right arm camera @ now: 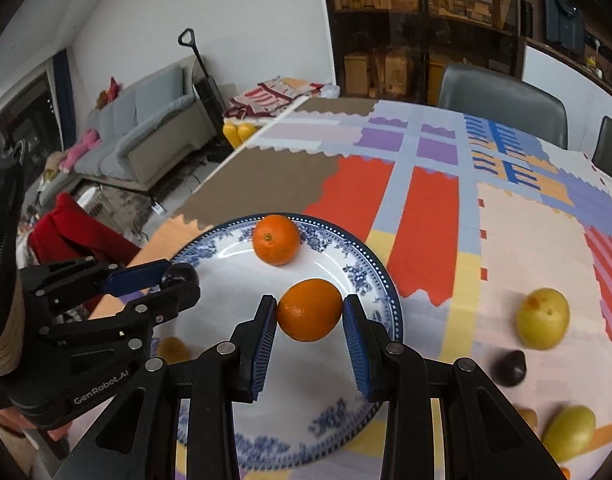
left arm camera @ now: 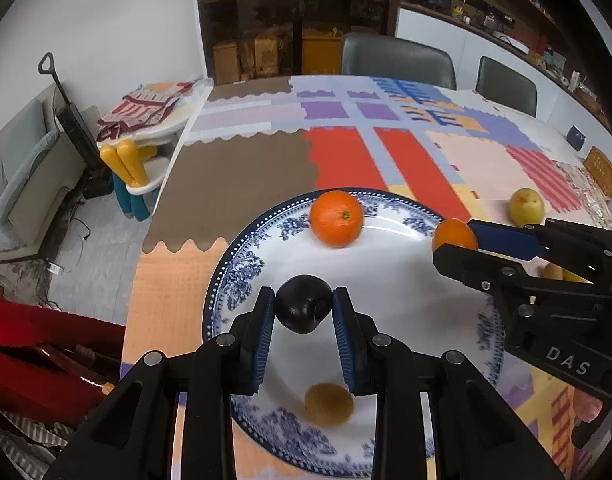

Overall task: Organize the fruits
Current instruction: 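Carry the plum and orange onto the plate and open both tools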

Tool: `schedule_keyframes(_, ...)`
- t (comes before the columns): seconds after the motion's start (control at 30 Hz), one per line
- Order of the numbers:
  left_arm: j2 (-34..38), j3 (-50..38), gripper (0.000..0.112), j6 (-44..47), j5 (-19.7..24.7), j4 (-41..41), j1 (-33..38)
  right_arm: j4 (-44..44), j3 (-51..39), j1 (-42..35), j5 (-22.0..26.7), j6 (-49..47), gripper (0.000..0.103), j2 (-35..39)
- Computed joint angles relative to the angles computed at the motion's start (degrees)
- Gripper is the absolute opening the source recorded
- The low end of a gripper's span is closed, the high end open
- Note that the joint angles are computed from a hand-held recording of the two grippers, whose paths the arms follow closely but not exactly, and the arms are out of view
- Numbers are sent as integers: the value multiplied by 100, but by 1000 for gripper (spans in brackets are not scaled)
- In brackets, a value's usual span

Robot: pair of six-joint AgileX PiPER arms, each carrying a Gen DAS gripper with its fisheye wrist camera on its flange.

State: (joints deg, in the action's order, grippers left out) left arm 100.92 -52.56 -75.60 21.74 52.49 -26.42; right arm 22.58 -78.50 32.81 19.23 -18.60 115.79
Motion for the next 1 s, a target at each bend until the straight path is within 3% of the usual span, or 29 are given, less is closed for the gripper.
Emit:
schedule_keyframes(0.23,319,-191,29,473,-177,-352,274,-871,-708,60,348,890,35,577)
schedule_keyframes(0.67,418,-318,31,945,-116,-860,340,-980,-979,68,550,1061,37,842)
schedule_keyframes(0.73,332,-267,35,732,-3,-707,252,-871,-844,48,463,996,42,734)
schedule_keyframes(1.0,-421,118,47,-464,565,169,-381,-606,135,-13,-103,696,44,-113)
